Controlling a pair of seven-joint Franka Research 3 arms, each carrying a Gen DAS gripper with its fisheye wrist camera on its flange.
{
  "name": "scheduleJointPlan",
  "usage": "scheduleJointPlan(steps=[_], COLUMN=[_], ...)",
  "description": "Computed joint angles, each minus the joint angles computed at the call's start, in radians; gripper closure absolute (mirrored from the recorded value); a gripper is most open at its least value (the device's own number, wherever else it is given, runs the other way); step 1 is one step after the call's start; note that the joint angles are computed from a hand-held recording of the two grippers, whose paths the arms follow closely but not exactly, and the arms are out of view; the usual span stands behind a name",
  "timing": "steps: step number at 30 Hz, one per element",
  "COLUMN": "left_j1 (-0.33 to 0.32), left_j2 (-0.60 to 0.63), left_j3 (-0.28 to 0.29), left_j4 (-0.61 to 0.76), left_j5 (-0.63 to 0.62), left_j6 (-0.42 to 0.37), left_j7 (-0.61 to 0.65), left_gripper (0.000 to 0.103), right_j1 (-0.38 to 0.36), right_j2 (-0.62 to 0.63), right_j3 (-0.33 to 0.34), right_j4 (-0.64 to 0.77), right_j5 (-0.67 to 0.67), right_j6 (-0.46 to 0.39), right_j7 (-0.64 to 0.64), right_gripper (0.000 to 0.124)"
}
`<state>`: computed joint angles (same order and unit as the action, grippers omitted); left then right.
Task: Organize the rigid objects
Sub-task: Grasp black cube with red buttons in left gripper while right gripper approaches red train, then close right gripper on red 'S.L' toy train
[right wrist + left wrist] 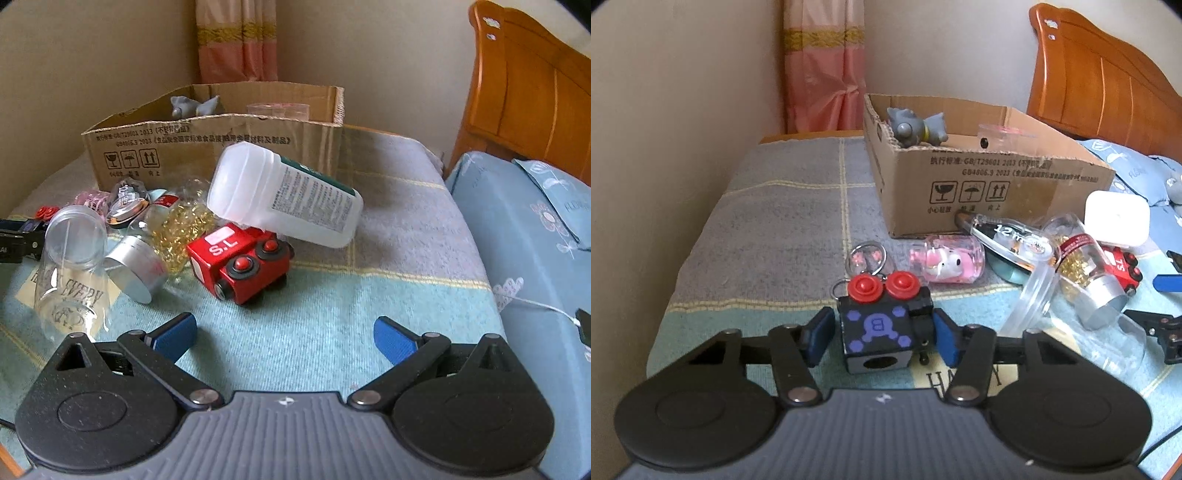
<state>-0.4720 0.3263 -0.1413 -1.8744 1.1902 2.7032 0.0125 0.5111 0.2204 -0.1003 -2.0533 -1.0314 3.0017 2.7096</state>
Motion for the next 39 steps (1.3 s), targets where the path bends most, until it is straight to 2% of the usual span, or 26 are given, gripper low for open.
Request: scheduleJointPlan(steps=[4, 6, 10, 12, 15, 19, 22, 26, 30, 33, 35, 39], left_j1=[0.003, 0.004, 0.004, 0.003, 0.001, 0.003, 0.006, 0.009, 0.015, 0.017, 0.017, 0.015], left_j2=[-0.004, -0.003, 0.000, -0.001, -0.004, -0.010, -0.019, -0.037, -0.058, -0.061, -0.058, -0.048], left_j3=[0.003, 0.001, -0.001, -0.001, -0.002, -0.003, -0.006, -0.012, -0.020, -0.026, -0.027, -0.025], left_j4=[-0.007, -0.006, 0.000, 0.000, -0.003, -0.009, -0.021, -0.044, -0.071, -0.075, -0.070, -0.057], left_j5=[0.014, 0.007, -0.009, -0.011, -0.013, -0.021, -0.026, -0.032, -0.035, -0.038, -0.040, -0.037], left_j6=[0.015, 0.012, 0.006, 0.002, -0.001, 0.004, 0.009, 0.011, 0.014, 0.011, 0.003, -0.001], left_j7=[-0.016, -0.012, -0.001, 0.003, 0.005, 0.006, 0.007, 0.015, 0.016, 0.021, 0.022, 0.015], left_gripper=[0.048, 0.048, 0.048, 0.048, 0.048, 0.052, 0.053, 0.053, 0.053, 0.052, 0.053, 0.052], right_j1=[0.006, 0.004, -0.099, -0.124, -0.172, -0.139, -0.044, 0.032, 0.084, 0.069, 0.077, 0.061], right_j2=[0.043, 0.065, 0.093, 0.098, 0.093, 0.075, 0.062, 0.024, -0.033, -0.066, -0.070, -0.052], right_j3=[-0.032, -0.041, 0.072, 0.107, 0.169, 0.154, 0.060, -0.005, -0.036, -0.005, -0.013, -0.005], right_j4=[0.038, 0.053, 0.063, 0.067, 0.054, 0.043, 0.033, -0.012, -0.073, -0.110, -0.113, -0.091], right_j5=[-0.040, -0.014, 0.178, 0.236, 0.315, 0.373, 0.366, 0.394, 0.434, 0.450, 0.401, 0.364], right_j6=[0.081, 0.124, 0.157, 0.156, 0.170, 0.143, 0.134, 0.122, 0.088, 0.077, 0.073, 0.075], right_j7=[-0.008, -0.063, -0.316, -0.389, -0.498, -0.541, -0.497, -0.491, -0.503, -0.524, -0.488, -0.454], right_gripper=[0.021, 0.021, 0.021, 0.022, 0.036, 0.052, 0.052, 0.052, 0.052, 0.052, 0.052, 0.044])
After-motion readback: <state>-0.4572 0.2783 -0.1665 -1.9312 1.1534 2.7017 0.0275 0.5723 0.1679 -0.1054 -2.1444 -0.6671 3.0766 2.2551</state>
